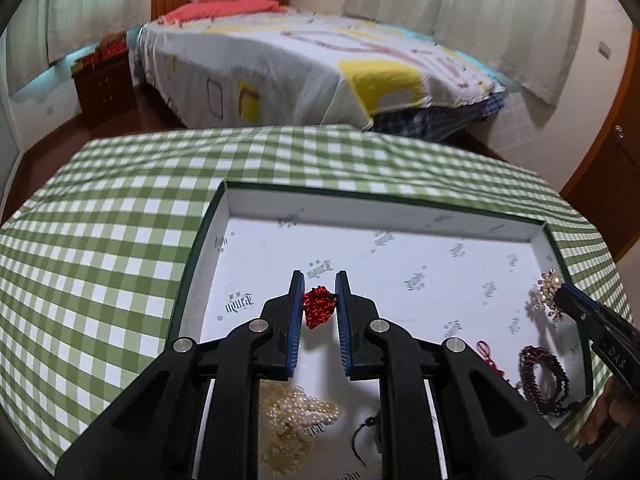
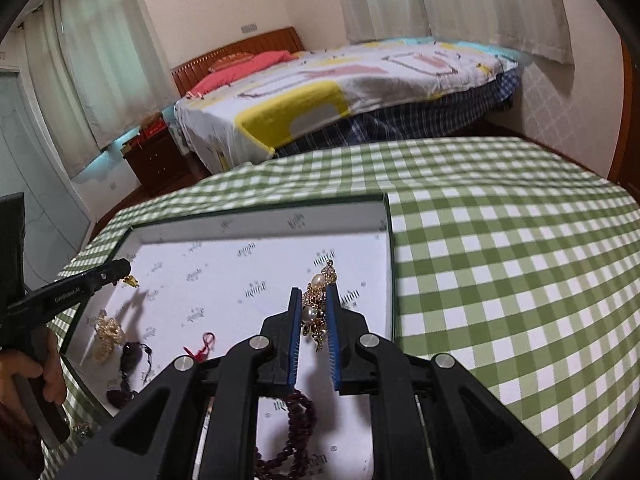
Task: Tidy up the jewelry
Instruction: 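Carry the coral pendant and pearl brooch into the box and open both tools, then withdraw both tools from the box toward the remaining jewelry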
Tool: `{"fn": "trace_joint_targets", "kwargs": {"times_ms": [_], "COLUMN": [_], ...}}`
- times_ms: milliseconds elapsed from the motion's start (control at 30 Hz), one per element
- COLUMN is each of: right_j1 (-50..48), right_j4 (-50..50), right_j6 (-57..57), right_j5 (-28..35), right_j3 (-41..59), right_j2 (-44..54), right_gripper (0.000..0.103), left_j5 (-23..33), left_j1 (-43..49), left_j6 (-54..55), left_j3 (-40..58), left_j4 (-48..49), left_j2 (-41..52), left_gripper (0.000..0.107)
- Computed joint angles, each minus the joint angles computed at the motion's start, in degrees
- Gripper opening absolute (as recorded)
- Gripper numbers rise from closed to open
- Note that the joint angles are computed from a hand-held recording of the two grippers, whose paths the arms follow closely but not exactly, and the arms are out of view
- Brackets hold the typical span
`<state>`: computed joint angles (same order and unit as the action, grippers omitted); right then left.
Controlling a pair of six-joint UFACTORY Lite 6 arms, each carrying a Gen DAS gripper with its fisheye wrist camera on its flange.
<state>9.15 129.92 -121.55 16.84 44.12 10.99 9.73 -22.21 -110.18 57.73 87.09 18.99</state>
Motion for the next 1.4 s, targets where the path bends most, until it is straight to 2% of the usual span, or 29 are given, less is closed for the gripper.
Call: {"fn": "trace_joint_targets", "kwargs": {"times_ms": [100, 267, 367, 467, 533, 633, 800, 900, 1033, 1300, 1400], "right_j1": [-0.22, -0.02, -0.24, -0.54, -1.11, -1.29, -2.08, -1.91, -1.26, 3.36, 6.12], "right_j4": [-0.63, -2.65, -1.99, -2.40, -3.75, -2.41, -2.41, -2.30, -1.69, 2.84, 7.02], "right_j6": [0.75, 2.87, 2.21, 2.59, 3.68, 2.37, 2.02, 2.18, 2.00, 0.75, -2.03], "right_j5": [0.10, -0.11, 0.49, 0.86, 1.66, 1.78, 2.29, 1.96, 1.28, -2.95, -5.58], "right_j3": [0.59, 1.32, 1.26, 1.28, 1.15, -0.05, -2.63, -4.21, -6.92, -15.30, -18.90], "right_j2": [1.64, 2.10, 2.29, 2.29, 2.13, 0.74, -2.06, -4.27, -8.45, -22.50, -28.21], "right_gripper": [0.013, 0.013, 0.013, 0.016, 0.023, 0.033, 0.037, 0.039, 0.042, 0.044, 0.044], "left_j5": [-0.16, 1.41, 1.42, 1.37, 1.27, 1.59, 1.71, 1.75, 3.29, 10.34, 13.51], "left_j1": [0.52, -0.21, -0.10, 0.14, 0.19, -0.22, -0.88, -1.32, -2.70, -8.52, -11.25], "left_j6": [10.58, 13.08, 12.87, 12.04, 11.62, 3.86, -8.99, -17.56, -22.58, -17.08, -12.24], "left_j3": [2.50, 3.82, 4.01, 3.92, 3.72, 1.63, -2.10, -5.28, -10.02, -21.26, -26.21], "left_j4": [-10.51, -12.75, -12.81, -12.40, -12.03, -4.40, 7.95, 16.20, 20.72, 13.01, 7.07], "left_j2": [2.54, 4.01, 4.28, 4.03, 3.82, 1.87, -1.58, -5.04, -11.09, -27.43, -35.17], "left_gripper": [0.016, 0.017, 0.028, 0.034, 0.042, 0.053, 0.060, 0.061, 0.061, 0.061, 0.061]}}
